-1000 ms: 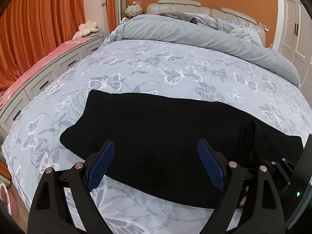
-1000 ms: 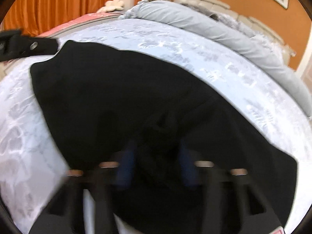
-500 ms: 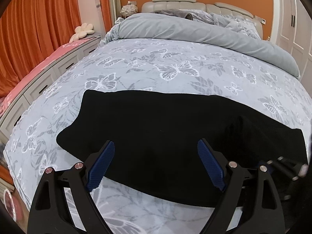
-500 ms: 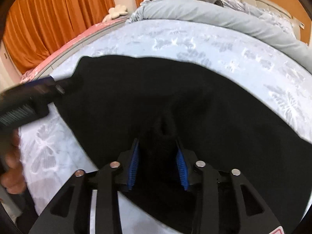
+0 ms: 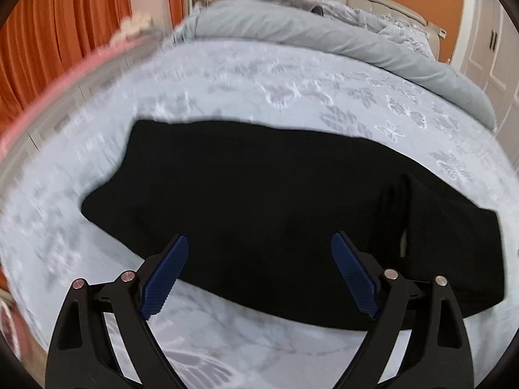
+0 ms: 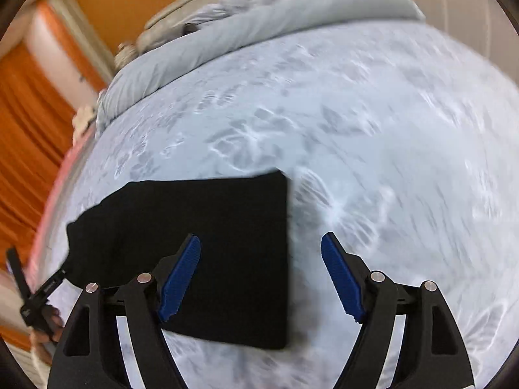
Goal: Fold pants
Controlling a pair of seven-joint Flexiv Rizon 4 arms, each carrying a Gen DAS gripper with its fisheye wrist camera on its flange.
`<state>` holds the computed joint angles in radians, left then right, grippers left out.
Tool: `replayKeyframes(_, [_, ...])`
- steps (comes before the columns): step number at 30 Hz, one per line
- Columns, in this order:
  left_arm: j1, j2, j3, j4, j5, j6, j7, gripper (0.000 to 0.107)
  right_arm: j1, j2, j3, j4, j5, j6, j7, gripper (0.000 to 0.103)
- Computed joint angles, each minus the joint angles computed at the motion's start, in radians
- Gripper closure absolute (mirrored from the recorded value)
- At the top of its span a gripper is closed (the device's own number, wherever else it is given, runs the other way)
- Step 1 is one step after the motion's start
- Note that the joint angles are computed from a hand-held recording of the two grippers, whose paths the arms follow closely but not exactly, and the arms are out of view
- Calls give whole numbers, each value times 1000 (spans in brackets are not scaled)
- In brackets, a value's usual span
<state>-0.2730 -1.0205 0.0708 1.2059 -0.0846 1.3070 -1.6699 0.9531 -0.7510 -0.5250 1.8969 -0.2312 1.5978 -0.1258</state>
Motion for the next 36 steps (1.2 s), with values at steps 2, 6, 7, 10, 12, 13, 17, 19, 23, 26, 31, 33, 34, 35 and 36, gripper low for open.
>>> replayKeyframes(2, [77,8,-108,29,-60,-8,42,19,-29,4,44,25,18,50,-11,28])
replayKeyframes(6, [133,10,-114,56,-164,-7,-24,19,-122,-10,195,-3,39,65,-73,28])
replayKeyframes(7, [125,8,-73,53,-173,-15,-74,19,-142,-15,224,0,43,75,-89,28])
replayKeyframes(10, [120,-17,35,21,-187,-84,-251,19,-226,-45,341,-49,41,50,-133,27])
replayKeyframes(12, [165,-41,3,1,-209,-125,-297,19,-229,-68,351,-70,53,63,-137,23])
replayKeyframes(13, [191,-55,-34,-8,-229,-133,-287,18,-207,-80,326,-77,59,82,-134,23])
replayKeyframes(17, [180,-104,-38,-97,-166,-124,-289,14,-188,-111,314,-136,64,65,-169,34])
replayKeyframes(19, [165,-139,-25,-164,-144,-149,-284,14,-145,-125,263,-144,63,63,-163,65])
replayKeyframes(23, [105,-175,61,-261,-45,-178,-323,69,-108,-118,224,-141,95,88,-166,79])
replayKeyframes(26, [141,-131,-13,-197,-46,-140,-278,87,-50,-73,164,-89,112,115,-184,81])
replayKeyframes(31, [196,11,-137,49,-62,-39,-121,87,66,45,59,87,172,128,-224,82])
replayKeyframes(33, [231,59,-216,148,-87,-20,-28,87,123,96,15,181,203,108,-212,81])
replayKeyframes(34, [240,79,-239,193,-92,-4,11,86,109,115,41,206,227,102,-225,81])
replayKeyframes(35, [232,94,-240,232,-90,14,34,84,70,128,84,225,208,104,-217,78])
replayKeyframes(36, [212,100,-218,250,-91,15,34,82,8,131,156,233,204,84,-218,75])
